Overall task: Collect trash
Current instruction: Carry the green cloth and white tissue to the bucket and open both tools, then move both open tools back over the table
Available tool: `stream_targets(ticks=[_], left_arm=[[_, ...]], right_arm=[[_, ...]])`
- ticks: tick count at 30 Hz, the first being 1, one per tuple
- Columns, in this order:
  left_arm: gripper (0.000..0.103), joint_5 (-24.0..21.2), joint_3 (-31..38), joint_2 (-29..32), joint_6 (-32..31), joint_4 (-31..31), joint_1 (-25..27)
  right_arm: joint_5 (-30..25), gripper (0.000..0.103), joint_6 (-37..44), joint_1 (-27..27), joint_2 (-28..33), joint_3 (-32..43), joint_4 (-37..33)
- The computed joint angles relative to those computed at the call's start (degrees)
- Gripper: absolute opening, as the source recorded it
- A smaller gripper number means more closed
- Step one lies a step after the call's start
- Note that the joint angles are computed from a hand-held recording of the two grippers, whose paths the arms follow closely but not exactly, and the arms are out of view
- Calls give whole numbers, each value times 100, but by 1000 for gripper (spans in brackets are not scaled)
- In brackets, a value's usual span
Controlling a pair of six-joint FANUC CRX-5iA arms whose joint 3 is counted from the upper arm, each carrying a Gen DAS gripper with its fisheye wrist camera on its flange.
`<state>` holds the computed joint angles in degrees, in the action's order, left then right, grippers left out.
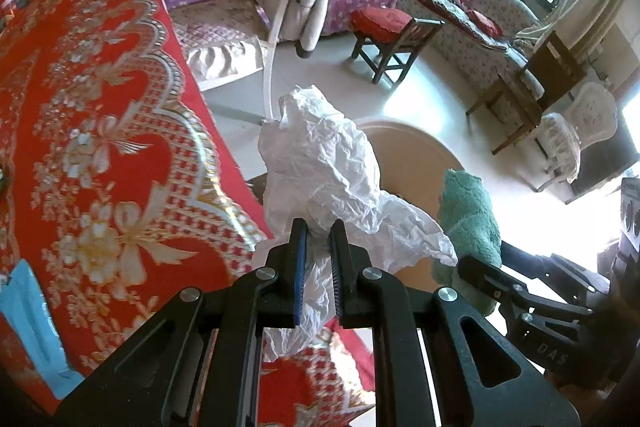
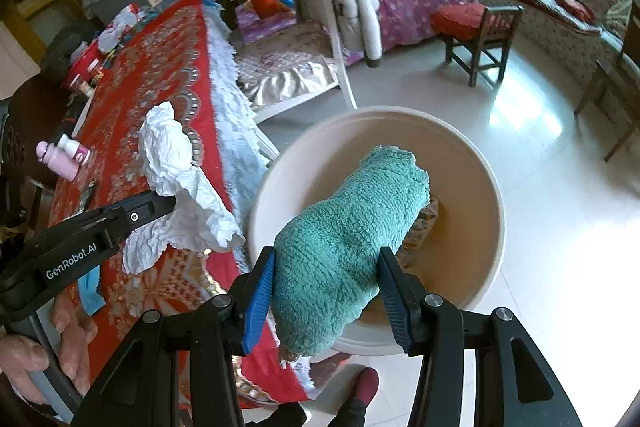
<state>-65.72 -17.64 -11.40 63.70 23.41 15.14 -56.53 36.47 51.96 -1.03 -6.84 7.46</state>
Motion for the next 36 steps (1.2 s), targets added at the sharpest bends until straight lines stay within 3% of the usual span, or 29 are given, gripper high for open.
stream_targets(ticks=[21,23,26,27,36], left_arm=[[11,138,46,442,196,120,-384],[17,95,54,489,151,184,-380],[40,52,29,512,68,304,-345],[43,56,7,495,42,343,-329],[44,-11,-12,355,77,291,-195]], right_arm=[[-99,49,98,-356,122,-131,-266],[-89,49,95,-365,124,-142,-276],[-158,52,94,-368,174,-99,-278],[-201,53,40,-341,208,-74,-231],[-252,53,25,-344,247,-29,-245]])
